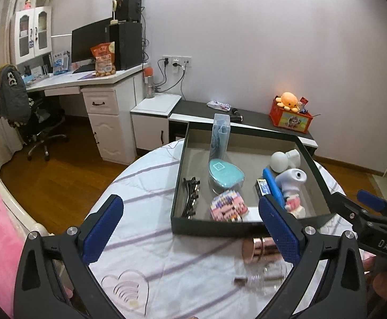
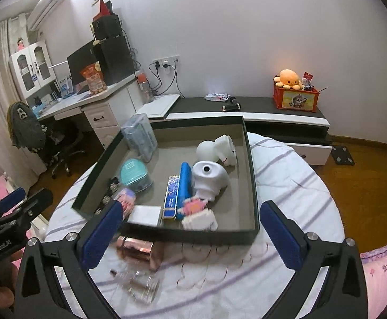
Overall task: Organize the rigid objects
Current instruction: 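Lift both tools out of the black box and back away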
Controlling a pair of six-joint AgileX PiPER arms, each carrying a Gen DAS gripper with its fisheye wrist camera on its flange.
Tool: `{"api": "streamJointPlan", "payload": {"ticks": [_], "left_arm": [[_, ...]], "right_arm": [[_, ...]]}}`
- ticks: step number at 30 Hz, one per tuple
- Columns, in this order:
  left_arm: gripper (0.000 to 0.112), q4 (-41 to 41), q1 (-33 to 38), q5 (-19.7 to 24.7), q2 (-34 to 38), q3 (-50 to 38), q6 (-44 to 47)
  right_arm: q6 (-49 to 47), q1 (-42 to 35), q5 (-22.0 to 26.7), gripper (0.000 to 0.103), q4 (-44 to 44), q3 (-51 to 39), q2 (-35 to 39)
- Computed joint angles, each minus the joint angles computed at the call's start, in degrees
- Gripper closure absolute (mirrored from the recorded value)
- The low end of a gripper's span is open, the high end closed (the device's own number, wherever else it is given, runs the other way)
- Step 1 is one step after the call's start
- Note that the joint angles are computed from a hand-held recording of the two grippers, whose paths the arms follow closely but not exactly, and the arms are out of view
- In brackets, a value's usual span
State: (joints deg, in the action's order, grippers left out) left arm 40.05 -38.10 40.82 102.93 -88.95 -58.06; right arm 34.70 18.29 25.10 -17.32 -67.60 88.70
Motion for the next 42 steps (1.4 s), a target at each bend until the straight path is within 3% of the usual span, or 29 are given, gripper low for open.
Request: {"api": "streamJointPlan", "payload": {"ticks": [14,23,35,42], "left_arm": [[0.009,7.27,-7.17,1.82,-12.84,17.98,-14.23],[0.009,11.32,-14.08,4.94,-17.75,26.39,-22.86],[0.009,11.37,-16.35,5.22,-16.49,26.37,-23.56],[0.009,8.29,-14.75,2.8,-10.17,21.47,-19.71]], "right_arm": [[16.86,7.87,2.42,0.0,-11.58,16.26,-16.24],[29.79,17.72,7.72,0.0,-21.26,22.6,-21.68],[30.89,17.99,8.45,0.0,-21.94,23.68,-23.73],[22.13,11.6,2.97,0.0,-14.95,22.73,-19.43]]}}
